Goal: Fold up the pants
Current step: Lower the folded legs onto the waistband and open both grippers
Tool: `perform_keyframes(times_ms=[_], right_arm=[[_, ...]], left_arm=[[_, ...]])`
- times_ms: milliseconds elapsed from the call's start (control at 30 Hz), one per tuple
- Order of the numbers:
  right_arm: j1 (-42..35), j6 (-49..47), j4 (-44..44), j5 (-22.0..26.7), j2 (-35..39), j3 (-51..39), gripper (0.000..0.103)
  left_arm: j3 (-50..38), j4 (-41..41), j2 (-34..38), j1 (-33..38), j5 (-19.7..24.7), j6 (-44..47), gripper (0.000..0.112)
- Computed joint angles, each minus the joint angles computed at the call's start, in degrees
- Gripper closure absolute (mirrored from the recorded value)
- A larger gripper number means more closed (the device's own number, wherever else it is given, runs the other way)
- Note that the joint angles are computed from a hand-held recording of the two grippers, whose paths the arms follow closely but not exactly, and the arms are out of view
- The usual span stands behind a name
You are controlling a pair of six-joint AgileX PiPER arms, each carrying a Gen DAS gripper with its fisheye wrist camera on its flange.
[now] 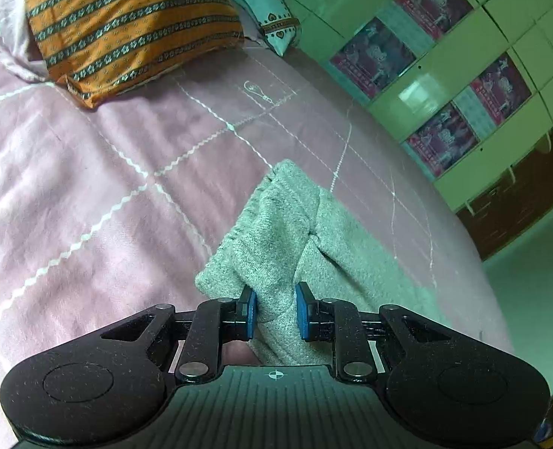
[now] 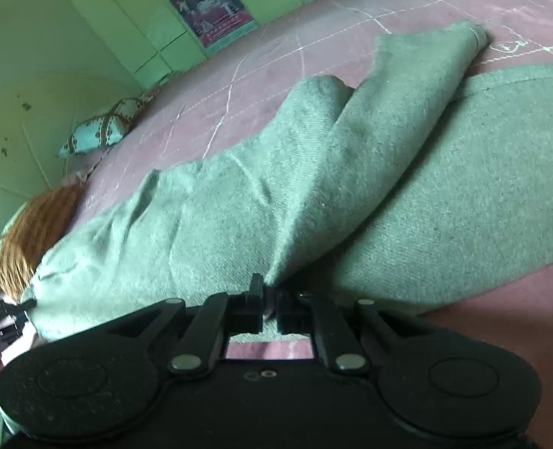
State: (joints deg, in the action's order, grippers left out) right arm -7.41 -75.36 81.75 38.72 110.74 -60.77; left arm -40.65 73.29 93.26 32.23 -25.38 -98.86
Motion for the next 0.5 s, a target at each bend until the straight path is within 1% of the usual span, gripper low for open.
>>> perform_keyframes(times_ms=[33,100,133,167,200,233,300,333,367,400,433,500], right_arm=[[-0.11,0.17,-0.58,0.09,-0.26,-0.12,0.101],[-1.34,1.06,-1.99,1.47,-1.08,-0.03,0.094],[-2.33,0.83,-1.63,2.40,-1.56,0.33,0.091],[-2.57,0.56,-0.99,2.33,-2.33,0.83,0.091],[-3.48,-0.35,-0.38,2.94,-3.08,1.51,0.091],[-4.14,-1.43,0.44,3.15,-4.14,2.46,0.091],[-5.71,-5.49,2.90,2.74,-6.46,4.61,0.091],[-6.66,-7.35,4.14,2.63,-7.56,5.38,0.091],[-7.17,-8.72,5.19,2.19,-8.17,5.71,0.091],[-7.11,-9.71,5.83,1.49,-8.47,5.45,0.091],[-6.23,-9.91,6.15,0.45,-8.26,4.59,0.091],[-4.53,-8.24,5.13,-1.93,-7.32,1.97,0.091]], left_arm=[[0.17,-0.29,-0.42,-0.22,0.38,-0.26,0.089],[0.67,0.16,-1.92,-0.93,1.57,-2.43,0.085],[0.77,0.82,-3.26,-1.97,3.36,-4.15,0.084],[1.02,2.14,-4.94,-3.29,6.01,-6.06,0.084],[1.51,2.52,-7.08,-5.31,9.47,-6.91,0.084],[2.31,2.21,-9.89,-8.14,14.08,-7.19,0.084],[3.34,4.49,-15.04,-15.10,23.72,-9.62,0.084],[3.43,2.78,-16.82,-19.33,28.52,-7.93,0.084],[3.09,0.65,-17.49,-23.31,31.53,-5.58,0.084],[2.14,-3.72,-17.18,-26.68,33.66,-0.93,0.084],[0.66,-6.04,-15.90,-30.99,36.91,1.79,0.084],[-2.23,-5.01,-12.17,-38.45,41.79,1.43,0.083]])
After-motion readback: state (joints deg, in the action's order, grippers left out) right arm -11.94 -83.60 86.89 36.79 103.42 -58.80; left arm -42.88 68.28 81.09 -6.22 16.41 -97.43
